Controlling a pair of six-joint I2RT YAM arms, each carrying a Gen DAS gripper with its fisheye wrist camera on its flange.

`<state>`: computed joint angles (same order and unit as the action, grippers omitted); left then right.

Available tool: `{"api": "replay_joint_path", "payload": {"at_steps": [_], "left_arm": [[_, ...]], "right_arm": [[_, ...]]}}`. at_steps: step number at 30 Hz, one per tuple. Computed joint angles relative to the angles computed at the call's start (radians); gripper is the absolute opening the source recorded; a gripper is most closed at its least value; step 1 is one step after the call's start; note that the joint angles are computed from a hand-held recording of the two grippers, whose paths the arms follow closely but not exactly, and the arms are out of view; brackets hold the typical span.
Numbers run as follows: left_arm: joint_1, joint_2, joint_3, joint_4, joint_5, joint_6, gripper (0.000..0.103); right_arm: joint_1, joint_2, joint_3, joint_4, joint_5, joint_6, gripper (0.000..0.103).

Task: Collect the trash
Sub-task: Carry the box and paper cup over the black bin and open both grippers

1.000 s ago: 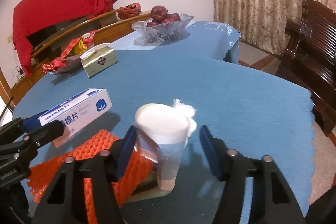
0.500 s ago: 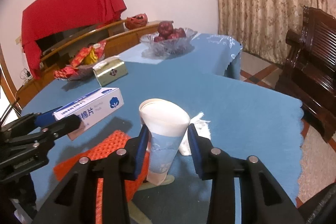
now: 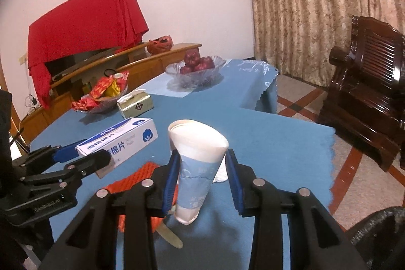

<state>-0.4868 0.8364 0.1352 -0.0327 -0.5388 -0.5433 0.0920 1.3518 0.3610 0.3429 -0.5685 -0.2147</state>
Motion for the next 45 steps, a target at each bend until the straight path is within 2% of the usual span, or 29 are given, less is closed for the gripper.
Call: {"api": "replay_joint_path", "payload": {"at_steps": [7,11,17,22,28,34,40,45], "left_arm": [[-0.224,0.060,0.071,-0.075,-0.130,-0.130,0.053],[-0.317,0.120,0.111,-0.090,-0.172,-0.190,0.053],[-0.435,0.223,0.184,-0.101,-0.225,-0.247,0.053],[-0.521,0.326,0.255,-0.075,-0.252,-0.270,0.053],[-0.605,0.476,0.351,-0.015,-0.261,-0.270,0.053],[-0.668,0.634,0.451,0.059,-0.252,-0.259,0.053],[-0.715,0.791,0.557,0.138,-0.232,-0.224,0.053],[-0.733,0.900,0.645,0.182,-0.199,-0.186,0.053]], "right_arm": [[-0.154,-0.151,-0.025,-0.144,-0.107,-0.073,0.035],[-0.241,-0.225,-0.034,-0.229,-0.164,-0.130,0.035],[-0.422,-0.269,-0.002,-0.369,-0.273,-0.238,0.035],[-0.603,-0.270,0.041,-0.505,-0.367,-0.379,0.035],[-0.856,-0.179,0.133,-0.695,-0.462,-0.621,0.035],[-1.051,-0.051,0.239,-0.831,-0.506,-0.818,0.035],[-1.200,0.080,0.344,-0.913,-0.524,-0.953,0.035],[-1.293,0.194,0.425,-0.921,-0.513,-1.000,0.035]]}}
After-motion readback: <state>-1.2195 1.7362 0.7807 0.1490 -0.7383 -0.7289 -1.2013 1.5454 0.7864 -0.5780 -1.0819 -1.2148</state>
